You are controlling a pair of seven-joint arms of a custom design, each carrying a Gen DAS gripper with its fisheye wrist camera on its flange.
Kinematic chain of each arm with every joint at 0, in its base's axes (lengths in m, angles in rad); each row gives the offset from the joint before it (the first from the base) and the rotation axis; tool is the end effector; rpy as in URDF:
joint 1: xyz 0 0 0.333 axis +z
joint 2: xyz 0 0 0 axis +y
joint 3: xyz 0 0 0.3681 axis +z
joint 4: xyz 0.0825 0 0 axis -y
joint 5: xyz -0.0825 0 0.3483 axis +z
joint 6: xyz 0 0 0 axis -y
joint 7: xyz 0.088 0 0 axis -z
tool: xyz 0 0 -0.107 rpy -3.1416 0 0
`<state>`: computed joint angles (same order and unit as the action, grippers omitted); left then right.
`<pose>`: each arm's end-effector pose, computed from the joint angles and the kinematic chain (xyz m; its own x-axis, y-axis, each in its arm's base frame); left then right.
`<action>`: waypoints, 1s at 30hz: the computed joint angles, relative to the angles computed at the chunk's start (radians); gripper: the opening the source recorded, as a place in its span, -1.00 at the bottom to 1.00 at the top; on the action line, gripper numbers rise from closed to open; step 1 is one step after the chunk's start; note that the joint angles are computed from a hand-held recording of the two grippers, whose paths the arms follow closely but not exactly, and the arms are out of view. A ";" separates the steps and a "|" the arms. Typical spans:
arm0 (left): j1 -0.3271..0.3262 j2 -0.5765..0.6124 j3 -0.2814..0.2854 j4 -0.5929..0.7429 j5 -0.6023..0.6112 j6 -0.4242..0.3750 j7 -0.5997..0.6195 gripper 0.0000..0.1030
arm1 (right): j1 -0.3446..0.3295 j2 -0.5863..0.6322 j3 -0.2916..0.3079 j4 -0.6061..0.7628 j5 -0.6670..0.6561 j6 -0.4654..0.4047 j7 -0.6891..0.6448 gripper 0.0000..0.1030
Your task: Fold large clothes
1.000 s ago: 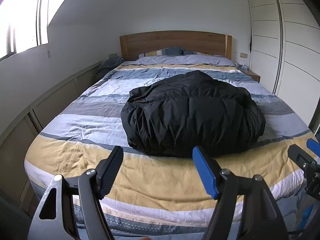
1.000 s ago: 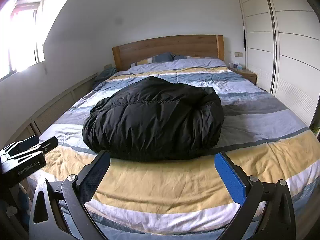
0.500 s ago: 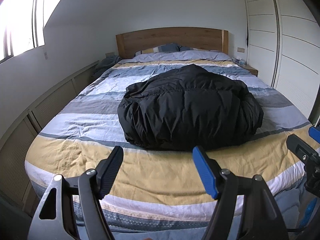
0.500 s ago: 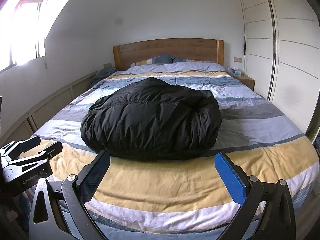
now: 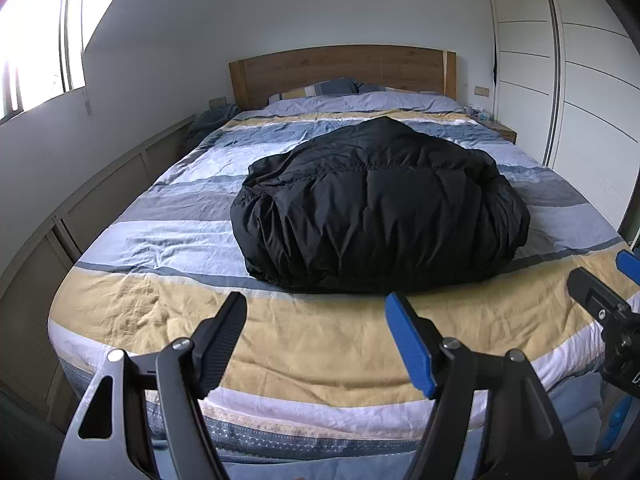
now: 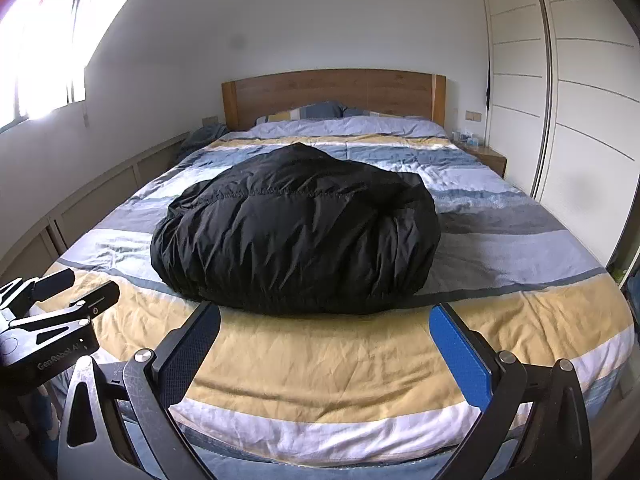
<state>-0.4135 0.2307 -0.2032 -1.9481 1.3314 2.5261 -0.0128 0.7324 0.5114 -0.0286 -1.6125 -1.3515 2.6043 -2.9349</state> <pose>0.4988 -0.3541 0.4674 0.0277 -0.9922 -0.1213 -0.6083 0.0796 -0.7897 0.5260 0.4784 0.4326 0.0279 -0.9982 -0.0522 -0.5406 0.0288 -0.8408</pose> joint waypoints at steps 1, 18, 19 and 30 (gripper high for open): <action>0.000 0.002 0.000 0.002 -0.001 0.000 0.003 0.37 | -0.002 0.003 0.001 0.002 0.004 0.001 -0.005 0.99; 0.005 0.017 0.009 0.007 -0.018 0.045 0.033 0.37 | 0.001 0.034 -0.011 0.026 0.078 0.017 -0.071 0.99; 0.006 0.018 0.009 0.007 -0.019 0.047 0.036 0.37 | 0.001 0.034 -0.011 0.026 0.080 0.018 -0.071 0.99; 0.008 0.020 0.012 0.005 -0.016 0.069 0.041 0.37 | 0.002 0.037 -0.016 0.025 0.095 0.023 -0.080 0.99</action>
